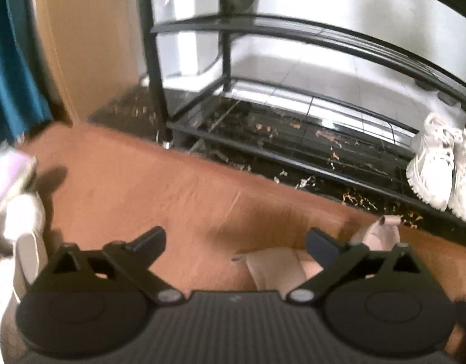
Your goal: Organize scattered shoes
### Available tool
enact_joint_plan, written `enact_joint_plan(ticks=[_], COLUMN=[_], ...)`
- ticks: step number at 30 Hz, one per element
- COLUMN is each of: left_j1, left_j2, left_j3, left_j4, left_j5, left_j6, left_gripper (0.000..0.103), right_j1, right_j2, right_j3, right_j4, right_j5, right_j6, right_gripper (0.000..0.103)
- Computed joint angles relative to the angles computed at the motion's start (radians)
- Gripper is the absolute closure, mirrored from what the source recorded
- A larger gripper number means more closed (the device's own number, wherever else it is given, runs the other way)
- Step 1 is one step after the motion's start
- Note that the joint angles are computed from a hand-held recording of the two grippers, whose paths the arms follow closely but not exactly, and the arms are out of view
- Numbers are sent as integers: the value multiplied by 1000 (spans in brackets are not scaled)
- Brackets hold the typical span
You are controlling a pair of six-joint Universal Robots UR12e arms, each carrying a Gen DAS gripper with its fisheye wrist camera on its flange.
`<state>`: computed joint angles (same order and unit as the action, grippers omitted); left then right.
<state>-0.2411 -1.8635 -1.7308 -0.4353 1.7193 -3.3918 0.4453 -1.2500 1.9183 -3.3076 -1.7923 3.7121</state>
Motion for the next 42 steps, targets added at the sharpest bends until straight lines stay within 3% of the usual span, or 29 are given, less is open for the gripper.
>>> enact_joint_plan(ticks=[1, 3, 4, 6, 8, 11, 15, 18, 20, 22, 26, 28, 30, 32, 34, 35, 39, 42], left_j1=[11, 37, 53, 77, 83, 75, 83, 95, 102, 105, 100, 103, 109, 104, 98, 97, 99, 99], left_j2=[2, 6, 9, 6, -1, -12, -24, -36, -43, -44, -42, -39, -33, -29, -28, -28, -34, -36], left_j3=[-1, -11, -22, -48, -50, -44, -45, -38, -32, -34, -42, -46, -65, -78, -80, -80, -66, -62], left_j4=[-14, -16, -2, 55, 60, 63, 79, 65, 44, 37, 68, 74, 128, 188, 205, 204, 157, 147], left_j5=[-7, -51, -92, -176, -210, -178, -197, -232, -254, -268, -267, -274, -286, -260, -234, -232, -233, -230], left_j6=[-22, -88, -135, -218, -221, -230, -287, -332, -360, -360, -349, -367, -389, -387, -376, -373, -396, -400], left_gripper=[4, 4, 4, 4, 4, 4, 4, 4, 4, 4, 4, 4, 4, 4, 4, 4, 4, 4], right_j1=[-2, 20, 30, 43, 50, 48, 56, 65, 68, 60, 63, 49, 18, -1, -24, -30, -41, -51], right_j2=[0, 5, 10, 27, 54, 88, 122, 151, 169, 177, 181, 172, 162, 167, 185, 192, 193, 169], right_j3=[1, -24, -41, -87, -144, -210, -279, -339, -372, -387, -375, -354, -311, -278, -238, -229, -202, -169], right_j4=[-4, 35, 72, 175, 292, 407, 519, 631, 704, 748, 717, 676, 575, 454, 281, 241, 202, 194], right_j5=[8, 41, 52, 80, 113, 147, 121, 81, 59, 85, 75, 132, 252, 321, 397, 413, 434, 429], right_j6=[-26, -169, -242, -345, -421, -447, -465, -486, -483, -411, -395, -338, -200, -96, 70, 106, 169, 189], right_gripper=[1, 6, 14, 20, 20, 20, 20, 39, 41, 46, 56, 65, 66, 66, 66, 66, 66, 59])
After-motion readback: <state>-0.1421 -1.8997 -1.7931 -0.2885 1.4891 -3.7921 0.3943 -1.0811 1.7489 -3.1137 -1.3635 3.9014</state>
